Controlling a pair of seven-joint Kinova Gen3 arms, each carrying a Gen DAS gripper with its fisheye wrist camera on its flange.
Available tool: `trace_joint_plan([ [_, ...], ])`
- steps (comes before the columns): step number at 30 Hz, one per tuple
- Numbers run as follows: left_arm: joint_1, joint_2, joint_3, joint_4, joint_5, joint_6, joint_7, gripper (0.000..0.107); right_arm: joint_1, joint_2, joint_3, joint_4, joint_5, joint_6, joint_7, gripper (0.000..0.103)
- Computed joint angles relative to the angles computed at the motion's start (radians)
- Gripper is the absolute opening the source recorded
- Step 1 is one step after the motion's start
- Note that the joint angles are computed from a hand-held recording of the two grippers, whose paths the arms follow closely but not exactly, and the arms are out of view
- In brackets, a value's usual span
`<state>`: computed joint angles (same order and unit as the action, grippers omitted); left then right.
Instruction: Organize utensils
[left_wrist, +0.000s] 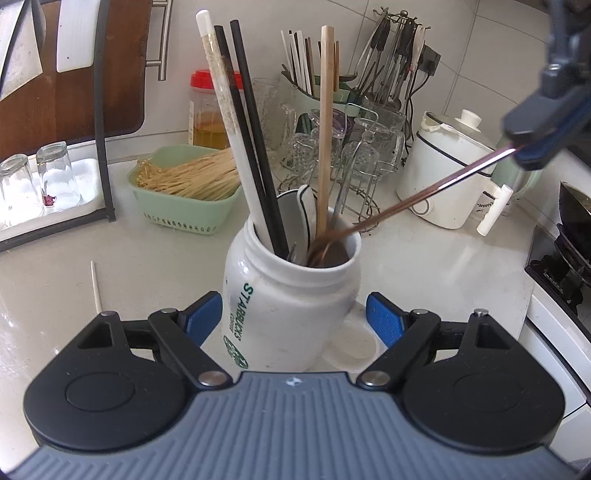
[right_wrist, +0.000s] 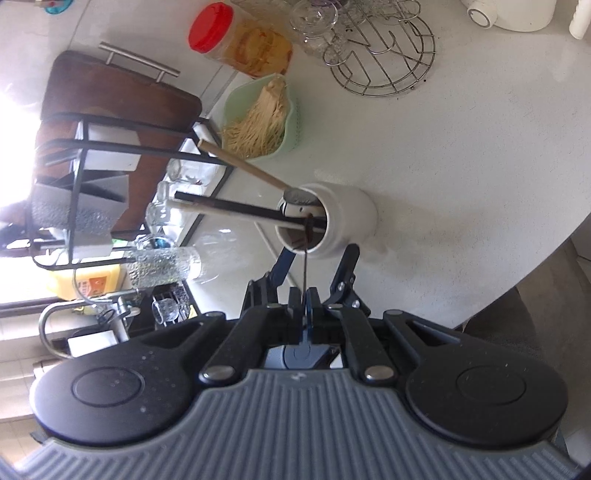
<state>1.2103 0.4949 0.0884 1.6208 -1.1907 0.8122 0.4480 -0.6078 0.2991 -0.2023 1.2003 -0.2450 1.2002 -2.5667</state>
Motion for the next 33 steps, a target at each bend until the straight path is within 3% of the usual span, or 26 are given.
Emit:
trace_joint_plan([
  [15,-0.006,-0.006,0.005,0.009,-0.011,0.009,0.008,0.088,-0.054,0.17,0.023,-0.155,0.067,0.08,0.017,0.01],
  [25,-0.011,-0.043,0.022,0.033,0.005,0.022,0.027,0.088,-0.051,0.192,0.017,-0.153,0.049,0.033,0.074,0.015],
  [27,-0.015,-0.057,0.034,0.032,0.02,0.036,0.012,0.088,-0.067,0.183,0.024,-0.164,0.073,0.037,0.084,0.025],
  [29,-0.02,-0.075,0.045,0.036,0.032,0.045,-0.004,0.088,-0.081,0.156,0.028,-0.141,0.093,0.007,0.087,0.07],
  [33,-0.038,-0.121,0.075,0.033,0.09,0.071,-0.052,0.088,-0.093,0.086,0.023,-0.059,0.115,-0.068,0.088,0.072],
])
